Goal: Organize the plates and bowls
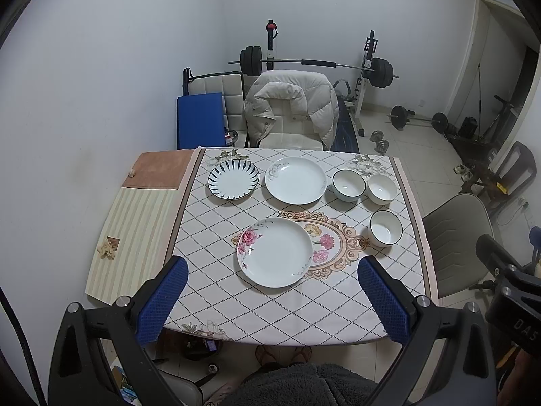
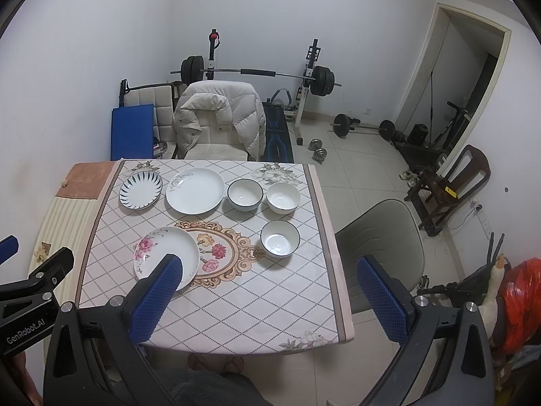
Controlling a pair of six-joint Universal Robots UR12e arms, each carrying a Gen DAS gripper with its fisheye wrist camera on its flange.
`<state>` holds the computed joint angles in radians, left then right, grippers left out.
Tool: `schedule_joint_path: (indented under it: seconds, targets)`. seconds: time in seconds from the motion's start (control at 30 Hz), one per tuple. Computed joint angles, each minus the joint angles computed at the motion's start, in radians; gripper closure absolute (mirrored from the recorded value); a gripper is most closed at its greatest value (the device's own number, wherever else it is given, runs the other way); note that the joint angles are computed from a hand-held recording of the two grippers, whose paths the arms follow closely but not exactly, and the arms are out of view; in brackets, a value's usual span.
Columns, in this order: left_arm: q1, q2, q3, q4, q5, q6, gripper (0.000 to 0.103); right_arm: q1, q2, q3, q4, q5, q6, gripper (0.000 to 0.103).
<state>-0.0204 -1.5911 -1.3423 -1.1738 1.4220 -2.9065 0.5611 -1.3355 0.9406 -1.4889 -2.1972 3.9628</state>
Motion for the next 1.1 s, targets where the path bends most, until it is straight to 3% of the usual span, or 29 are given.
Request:
schedule_joint_path:
  seconds: [1.1]
  targets:
    - [-0.006,-0.013,0.023,-0.002,0.002,-0.006,0.0,-0.014,0.013,-0.01,-0.014,0.007,0.004,0.0]
